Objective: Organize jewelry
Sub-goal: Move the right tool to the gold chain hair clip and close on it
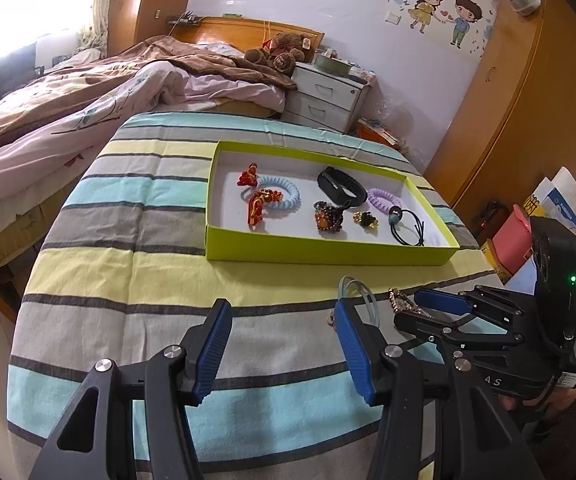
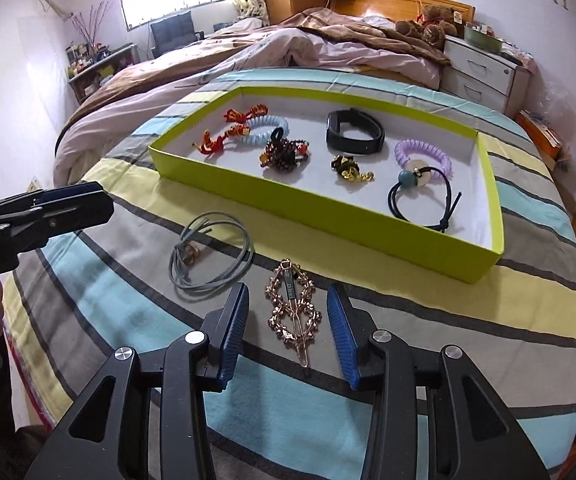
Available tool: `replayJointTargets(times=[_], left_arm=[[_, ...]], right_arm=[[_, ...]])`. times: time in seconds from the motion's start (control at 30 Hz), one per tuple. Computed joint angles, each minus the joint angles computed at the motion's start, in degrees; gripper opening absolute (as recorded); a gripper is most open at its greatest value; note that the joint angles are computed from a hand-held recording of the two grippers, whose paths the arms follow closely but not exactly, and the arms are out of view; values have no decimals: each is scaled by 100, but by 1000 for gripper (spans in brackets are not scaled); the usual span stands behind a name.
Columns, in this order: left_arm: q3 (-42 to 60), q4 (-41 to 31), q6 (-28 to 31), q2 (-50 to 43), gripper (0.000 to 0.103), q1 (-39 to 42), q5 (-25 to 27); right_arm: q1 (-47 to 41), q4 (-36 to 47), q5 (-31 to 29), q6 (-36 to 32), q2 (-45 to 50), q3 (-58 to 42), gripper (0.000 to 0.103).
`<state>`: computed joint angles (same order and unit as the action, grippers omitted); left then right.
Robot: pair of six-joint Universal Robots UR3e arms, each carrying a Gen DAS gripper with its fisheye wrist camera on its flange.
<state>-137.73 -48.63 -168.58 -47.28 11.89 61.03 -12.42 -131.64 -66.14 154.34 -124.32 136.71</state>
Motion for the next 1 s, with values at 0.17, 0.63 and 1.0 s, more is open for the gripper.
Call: replayJointTargets(times=[0.17, 0.63, 1.0], left_arm=[[-77, -139, 49, 147, 53, 110, -54], [-48, 86, -146, -95, 53, -204, 103], [247, 1044, -654, -1310, 53, -1152, 507]], right_arm=[[185, -230, -228, 95, 132, -1, 42], [224, -365, -319, 139, -16, 127, 27], [-445, 315, 230, -118, -806, 236, 26]])
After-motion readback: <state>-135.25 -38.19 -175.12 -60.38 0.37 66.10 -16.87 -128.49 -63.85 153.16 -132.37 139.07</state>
